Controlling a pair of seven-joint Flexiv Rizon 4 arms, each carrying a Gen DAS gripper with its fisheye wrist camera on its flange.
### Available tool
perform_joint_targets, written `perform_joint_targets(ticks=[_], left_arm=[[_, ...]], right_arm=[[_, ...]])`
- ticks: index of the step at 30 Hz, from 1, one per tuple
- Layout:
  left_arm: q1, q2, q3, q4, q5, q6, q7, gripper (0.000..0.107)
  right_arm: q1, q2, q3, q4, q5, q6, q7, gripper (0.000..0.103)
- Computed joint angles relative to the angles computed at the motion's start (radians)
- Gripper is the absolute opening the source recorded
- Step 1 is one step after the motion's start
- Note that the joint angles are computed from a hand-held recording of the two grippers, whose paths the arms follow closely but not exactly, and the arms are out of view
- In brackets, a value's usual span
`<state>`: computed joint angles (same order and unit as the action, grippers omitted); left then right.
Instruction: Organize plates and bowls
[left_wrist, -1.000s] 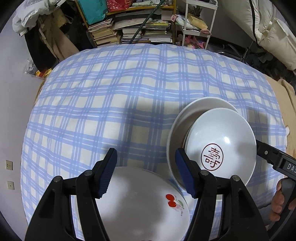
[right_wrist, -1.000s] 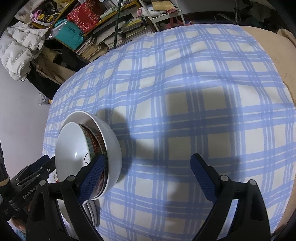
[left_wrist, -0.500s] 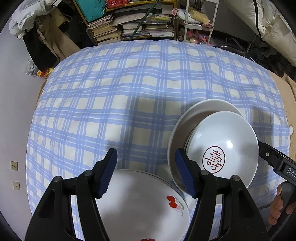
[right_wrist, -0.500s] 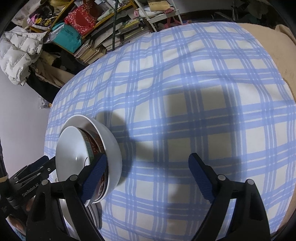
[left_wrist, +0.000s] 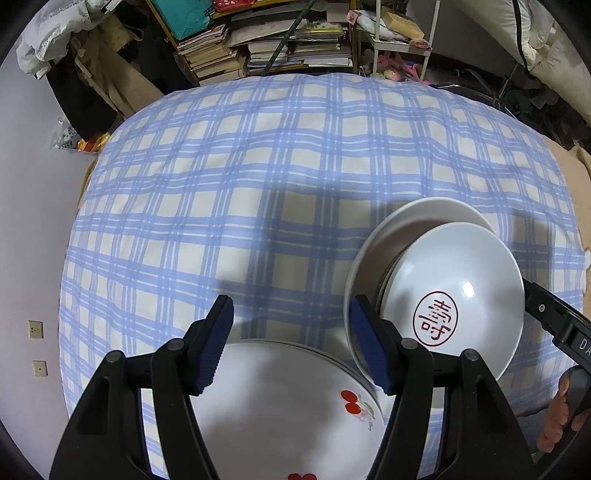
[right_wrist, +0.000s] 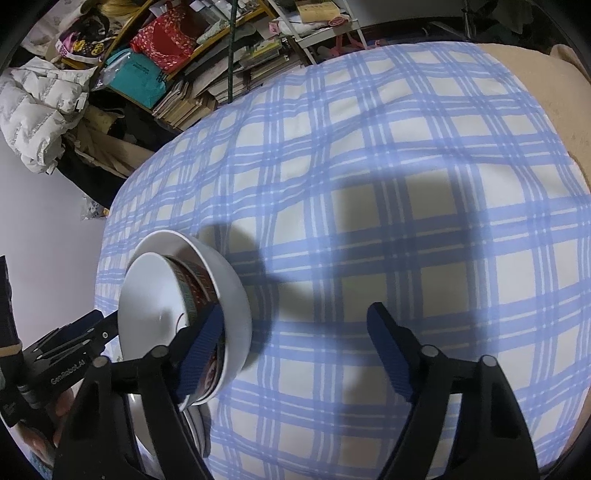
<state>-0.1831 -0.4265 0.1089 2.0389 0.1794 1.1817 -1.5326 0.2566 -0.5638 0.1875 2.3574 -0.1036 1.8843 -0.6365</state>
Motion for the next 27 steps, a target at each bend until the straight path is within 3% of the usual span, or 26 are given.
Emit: perform_joint_targets(ticks=[6,12,14,17,19,21,27], left_arm=[[-0.057,-0.005,0.047,-0.034,0.098,-0.02,-0.062,0.068],[-0.069,-0.004,0.056,-0.051,0.177,-0.022,-0.098,0.067],[-0.061,-0.002,0.046,-0.051,0.179,-0.023,-0.089,0.067],[-0.058,-0.006,0.044,-0.05,0.193,-0.007,-0.084,0.064],[-0.027,-0.004,0.015,-0.029,0.151,0.012,-0.051,0.052],[0.009,-0.006,-0.019,-0.008,0.083,0.029,-0.011,0.046],[0.072,-0.023,-0.082,0.032,-0.087,0.062,0.103,0.04]], right_arm=[[-0.071,-0.028,0.059,-0.008,-0.027,0.034,0.015,0.079],[-0.056,-0.024,0.043,-0.005,-0.04,0.031,0.02,0.078],[-0.07,-0.027,0.058,-0.011,-0.065,0.013,0.014,0.067],[-0.003,-0.006,0.01,-0.022,-0.062,-0.043,-0.004,0.053],[0.005,-0.001,0.01,-0.028,-0.055,-0.049,-0.01,0.045],[0.032,0.006,-0.009,-0.032,-0.043,-0.061,-0.015,0.044],[0.017,-0.003,0.009,-0.05,-0.03,-0.076,-0.021,0.042]])
